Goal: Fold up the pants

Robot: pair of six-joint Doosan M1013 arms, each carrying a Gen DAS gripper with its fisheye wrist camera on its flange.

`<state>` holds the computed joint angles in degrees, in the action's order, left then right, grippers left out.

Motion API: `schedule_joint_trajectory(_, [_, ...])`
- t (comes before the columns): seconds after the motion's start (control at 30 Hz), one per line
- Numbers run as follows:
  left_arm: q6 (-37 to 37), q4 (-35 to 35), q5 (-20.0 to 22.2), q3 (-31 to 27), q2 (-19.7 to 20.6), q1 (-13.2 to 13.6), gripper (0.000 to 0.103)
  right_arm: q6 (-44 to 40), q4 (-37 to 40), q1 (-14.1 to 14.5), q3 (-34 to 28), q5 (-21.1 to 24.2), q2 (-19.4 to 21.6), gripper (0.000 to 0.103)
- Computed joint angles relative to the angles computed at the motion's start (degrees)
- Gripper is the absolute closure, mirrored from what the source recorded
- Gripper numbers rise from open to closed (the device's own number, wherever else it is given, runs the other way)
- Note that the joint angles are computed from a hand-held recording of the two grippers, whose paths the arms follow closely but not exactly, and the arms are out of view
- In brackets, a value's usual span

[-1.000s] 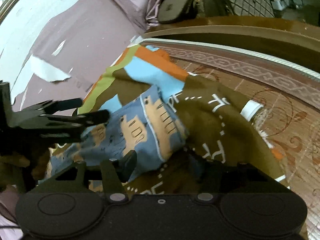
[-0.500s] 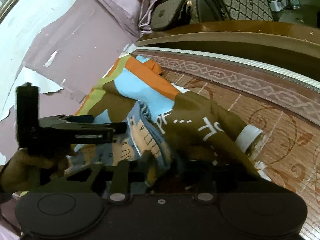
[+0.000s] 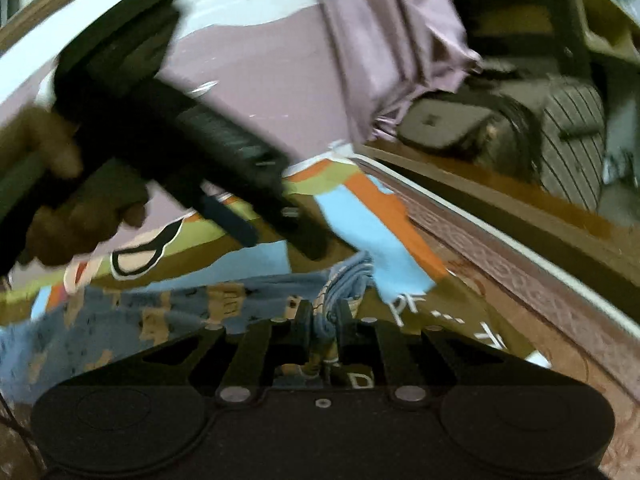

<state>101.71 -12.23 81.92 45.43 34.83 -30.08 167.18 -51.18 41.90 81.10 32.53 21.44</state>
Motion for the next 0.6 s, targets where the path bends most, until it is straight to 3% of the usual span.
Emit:
schedule_joint_trajectory(0.1, [-2.8, 3.7, 5.1, -3.5, 2.2, -1.5, 0.018, -3.1, -0.2, 0.6, -0.9, 1.5, 0.6, 0.091])
schedule_joint_trajectory(0.4, [-9.6, 8.0, 12.1, -9.2, 6.0, -2.7, 0.026, -8.7, -3.4, 2.2, -1.4, 3.0, 1.3, 0.091])
schedule_joint_trajectory(0.53, [-10.9, 8.4, 13.6, -9.3, 6.3, -2.7, 0.074, -10.4, -3.9, 2.6, -1.6, 3.1, 1.5, 0.091])
schedule_joint_trajectory(0.6, [-12.2, 6.8, 12.6, -8.3, 5.5, -2.1, 0.083, -10.8, -4.3, 2.8, -1.8, 3.1, 1.5, 0.091])
